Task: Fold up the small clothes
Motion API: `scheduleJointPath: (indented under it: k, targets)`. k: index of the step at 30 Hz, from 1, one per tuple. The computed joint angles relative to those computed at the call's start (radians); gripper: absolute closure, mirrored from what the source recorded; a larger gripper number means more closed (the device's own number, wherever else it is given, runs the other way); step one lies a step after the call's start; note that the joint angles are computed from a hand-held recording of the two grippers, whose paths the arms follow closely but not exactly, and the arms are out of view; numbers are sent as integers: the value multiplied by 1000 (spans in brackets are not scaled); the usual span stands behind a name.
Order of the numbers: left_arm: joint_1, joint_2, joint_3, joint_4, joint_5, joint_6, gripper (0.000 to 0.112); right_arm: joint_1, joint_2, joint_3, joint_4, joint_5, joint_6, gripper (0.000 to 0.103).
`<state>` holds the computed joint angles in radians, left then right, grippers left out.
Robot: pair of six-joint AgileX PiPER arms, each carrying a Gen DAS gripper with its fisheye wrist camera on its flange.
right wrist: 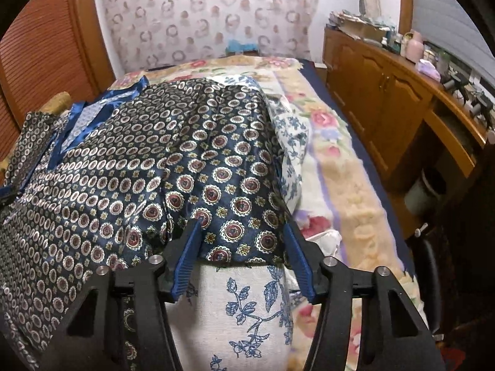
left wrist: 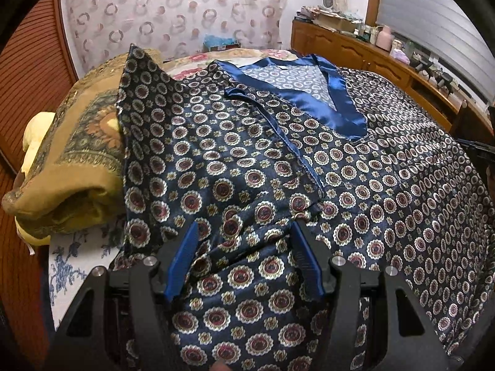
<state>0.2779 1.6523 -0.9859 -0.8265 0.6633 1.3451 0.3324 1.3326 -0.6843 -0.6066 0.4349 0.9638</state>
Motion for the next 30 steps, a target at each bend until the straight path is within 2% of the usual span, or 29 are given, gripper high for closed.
scheduleJointPath:
  k: [4, 10, 13, 16, 17, 20, 27, 30]
  targets:
    - [-23, 9, -18, 21, -12, -41, 51, -38, -16, 18, 80, -32, -98, 54]
    - [-57, 20, -23, 0, -38, -41, 51, -3, -28, 20, 31, 4, -78, 62]
    - [-67, 28, -27, -10, -50, -44, 48, 35, -23, 13, -41, 43, -13, 68]
    - [-72, 31, -26, -6, -44, -41, 40, 84, -11, 1, -134, 108, 67, 83]
    - [-75, 32, -28, -1, -42, -41, 32, 94, -6, -4, -154, 127, 79, 90]
    - [-88, 33, -28, 17, -43, -47, 24, 111, -3, -6, -187, 149, 95, 98]
    - [-91, 39, -37, 50, -43, -84, 11, 135, -30, -17, -231, 138, 126, 101]
    - [-91, 37, -37, 60, -45, -96, 9, 159, -43, -34, -257, 143, 154, 101]
